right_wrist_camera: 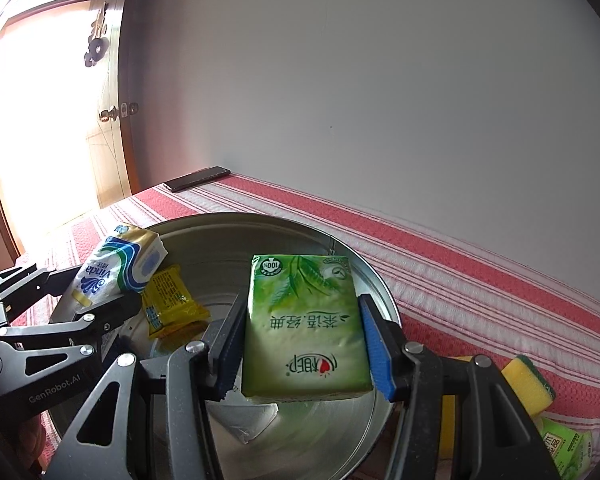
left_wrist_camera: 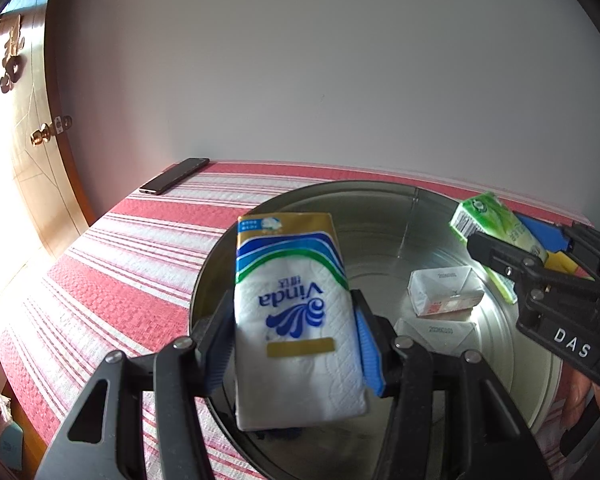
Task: Organize objects
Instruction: 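Carry the green tissue pack and Vinda pack over the metal tin, then open both tools to drop the two tissue packs into the tin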
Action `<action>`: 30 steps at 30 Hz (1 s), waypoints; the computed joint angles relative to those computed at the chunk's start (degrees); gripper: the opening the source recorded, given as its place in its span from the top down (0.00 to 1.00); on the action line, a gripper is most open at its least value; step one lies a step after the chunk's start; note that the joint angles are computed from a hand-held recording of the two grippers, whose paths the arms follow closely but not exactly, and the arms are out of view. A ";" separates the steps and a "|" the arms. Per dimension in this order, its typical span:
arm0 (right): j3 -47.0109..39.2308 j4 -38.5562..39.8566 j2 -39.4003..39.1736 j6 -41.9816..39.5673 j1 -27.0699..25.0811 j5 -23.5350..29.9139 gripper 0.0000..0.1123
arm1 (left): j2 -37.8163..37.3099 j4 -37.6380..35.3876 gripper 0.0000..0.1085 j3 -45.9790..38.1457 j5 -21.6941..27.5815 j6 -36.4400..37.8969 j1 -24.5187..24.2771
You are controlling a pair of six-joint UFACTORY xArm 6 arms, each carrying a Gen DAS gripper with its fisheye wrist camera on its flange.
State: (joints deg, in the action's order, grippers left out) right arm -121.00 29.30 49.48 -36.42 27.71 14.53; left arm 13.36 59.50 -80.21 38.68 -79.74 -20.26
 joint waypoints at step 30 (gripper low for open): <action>11.28 15.15 -7.69 -13.30 1.10 -5.98 0.34 | -2.68 5.49 0.17 2.35 2.18 -5.84 -0.44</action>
